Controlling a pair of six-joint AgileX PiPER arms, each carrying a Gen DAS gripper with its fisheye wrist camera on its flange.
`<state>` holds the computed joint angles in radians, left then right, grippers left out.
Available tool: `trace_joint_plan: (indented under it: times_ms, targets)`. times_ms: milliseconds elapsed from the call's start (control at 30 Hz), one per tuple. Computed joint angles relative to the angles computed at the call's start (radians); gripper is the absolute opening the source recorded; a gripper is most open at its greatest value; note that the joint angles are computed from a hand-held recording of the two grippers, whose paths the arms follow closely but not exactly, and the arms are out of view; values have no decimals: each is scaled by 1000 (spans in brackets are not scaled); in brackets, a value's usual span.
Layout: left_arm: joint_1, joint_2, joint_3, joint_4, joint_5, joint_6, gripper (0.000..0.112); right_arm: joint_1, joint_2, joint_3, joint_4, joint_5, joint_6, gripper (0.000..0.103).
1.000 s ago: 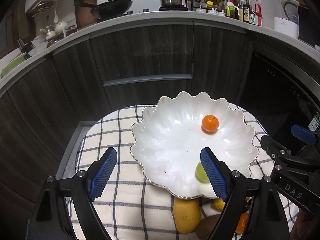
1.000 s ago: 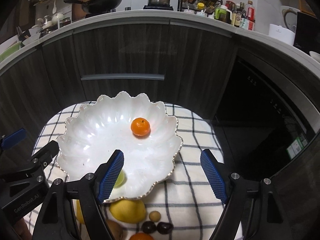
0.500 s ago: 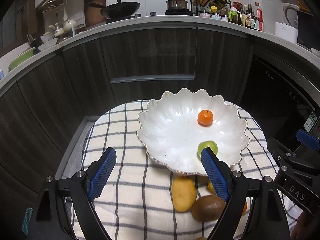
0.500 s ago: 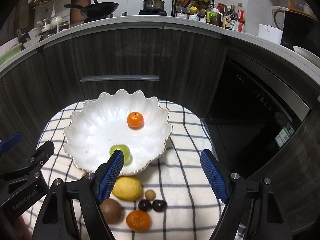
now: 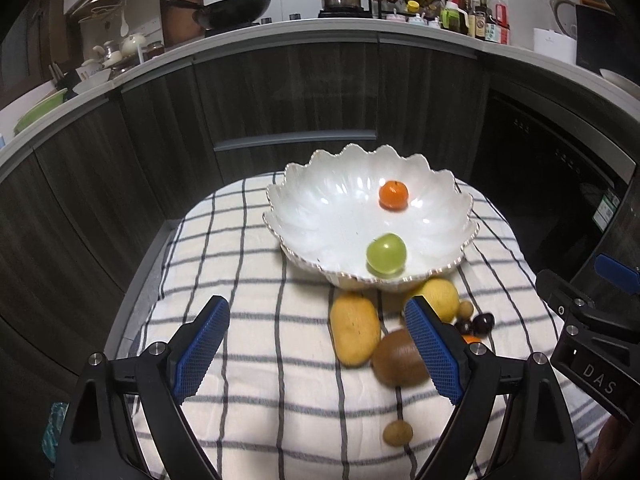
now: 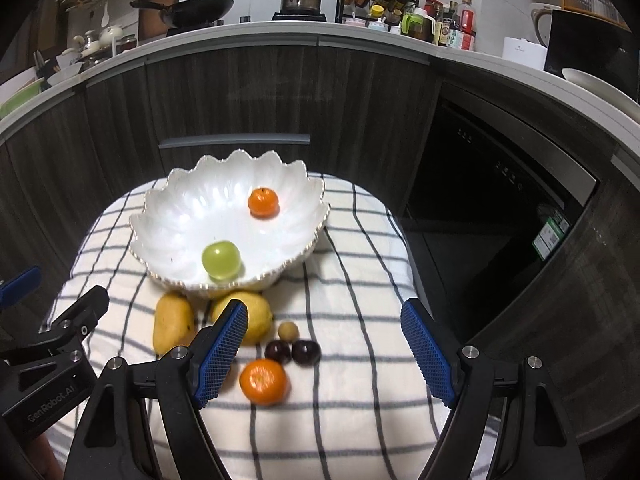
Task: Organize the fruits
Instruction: 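Withdraw both grippers from the bowl back toward the remaining fruits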
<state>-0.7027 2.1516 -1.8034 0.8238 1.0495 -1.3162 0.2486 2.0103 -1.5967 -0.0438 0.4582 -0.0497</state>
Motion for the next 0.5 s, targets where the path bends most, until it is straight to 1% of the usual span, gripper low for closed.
trace_joint_plan:
  times_ms: [100,267,500]
  targets:
    - [-11,-2,21,-7,-10,-9,90,-9,-20,54,13,-20,-11,80]
    - [-27,-12,87,-23,-63,-36,90,-19,-37,132,25,-49,-19,80]
    - [-44,6,133,-53,-126,-50,90,-40,-51,218,39,-87,-38,80]
